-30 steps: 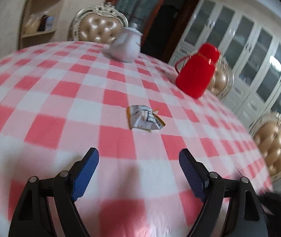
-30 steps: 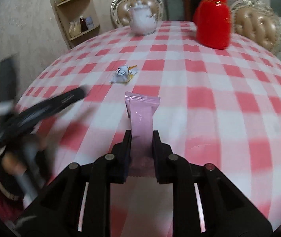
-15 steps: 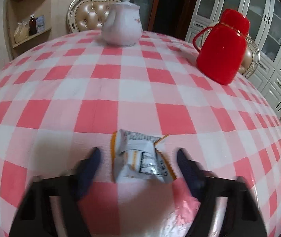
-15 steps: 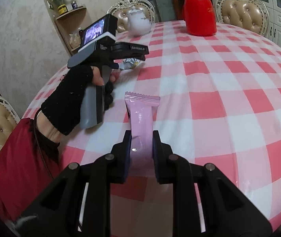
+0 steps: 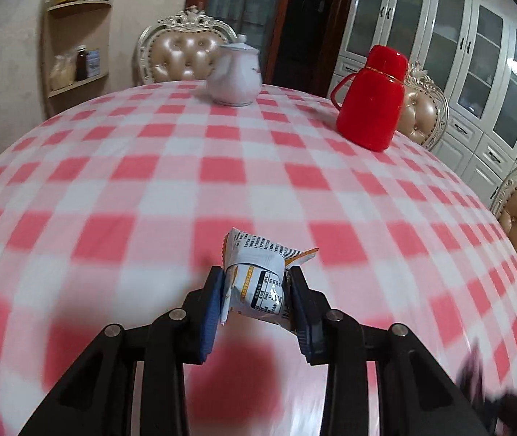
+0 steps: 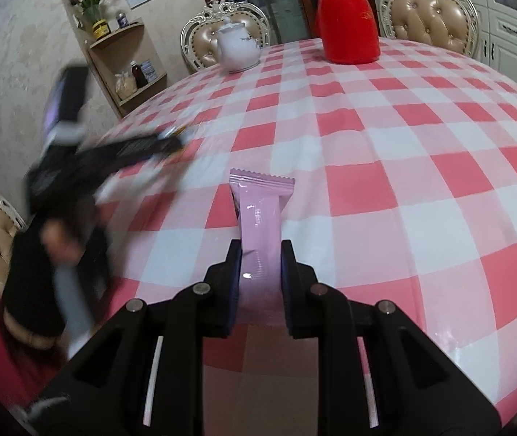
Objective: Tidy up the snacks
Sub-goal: 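Carry the white wrapper and pink bar to the white box and open both tools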
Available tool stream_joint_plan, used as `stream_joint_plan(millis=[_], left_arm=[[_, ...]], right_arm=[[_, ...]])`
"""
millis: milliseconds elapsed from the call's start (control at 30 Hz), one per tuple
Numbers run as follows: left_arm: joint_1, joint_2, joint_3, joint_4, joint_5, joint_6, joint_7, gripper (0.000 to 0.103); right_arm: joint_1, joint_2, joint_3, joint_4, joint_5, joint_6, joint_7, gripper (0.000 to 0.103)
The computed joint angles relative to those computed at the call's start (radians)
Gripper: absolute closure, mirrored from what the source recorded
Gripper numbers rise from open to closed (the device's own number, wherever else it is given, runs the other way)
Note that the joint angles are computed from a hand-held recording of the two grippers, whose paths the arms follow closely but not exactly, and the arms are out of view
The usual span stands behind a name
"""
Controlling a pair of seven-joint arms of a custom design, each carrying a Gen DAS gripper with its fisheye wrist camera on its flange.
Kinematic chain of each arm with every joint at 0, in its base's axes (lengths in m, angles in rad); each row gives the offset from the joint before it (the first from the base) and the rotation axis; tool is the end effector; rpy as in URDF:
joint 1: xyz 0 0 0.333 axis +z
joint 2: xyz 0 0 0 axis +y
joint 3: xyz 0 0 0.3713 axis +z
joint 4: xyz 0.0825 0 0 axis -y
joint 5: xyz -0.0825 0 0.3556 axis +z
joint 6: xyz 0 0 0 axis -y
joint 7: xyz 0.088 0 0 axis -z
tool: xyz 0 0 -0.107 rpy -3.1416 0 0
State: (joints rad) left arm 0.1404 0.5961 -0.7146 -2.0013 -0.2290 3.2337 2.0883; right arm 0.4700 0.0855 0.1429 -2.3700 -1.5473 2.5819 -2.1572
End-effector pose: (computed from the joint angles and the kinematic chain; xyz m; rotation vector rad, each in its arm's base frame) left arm 0.6047 -0.2743 0.3674 -1.2481 2.4025 -1.1330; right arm 0.3913 0.2961 0.3676 -1.1148 2.1227 -0.6470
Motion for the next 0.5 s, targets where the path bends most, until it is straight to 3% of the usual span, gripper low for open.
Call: stream_joint_plan(millis=[133,233,333,500], left_arm=[[0.219,-0.05,-0.161,-0.175,0.028,0.063,0.009,0.066],[0.438,-0.053,-0.32,-0.302,0.126,0.128,-0.047,0.066],[0.577,-0.046,-0.422,-0.387,0.162,0.181,-0.053,0.066],[0.732,-0.018,-0.514,-0.474,0.267,0.214,-0.121,0.066]], right_arm=[[0.014,-0.006,0.009,0.002,-0.016,-0.036,0.015,0.08],[0.022,-0.005,0.015,0.003,-0.038,-0.041,0.065,0.08],[0.042,0.003,0.03,0.015,-0.034,-0.061,0.094,0.08],[0.112,0.019,0.065,0.05,0.025,-0.16,0.083,0.08]])
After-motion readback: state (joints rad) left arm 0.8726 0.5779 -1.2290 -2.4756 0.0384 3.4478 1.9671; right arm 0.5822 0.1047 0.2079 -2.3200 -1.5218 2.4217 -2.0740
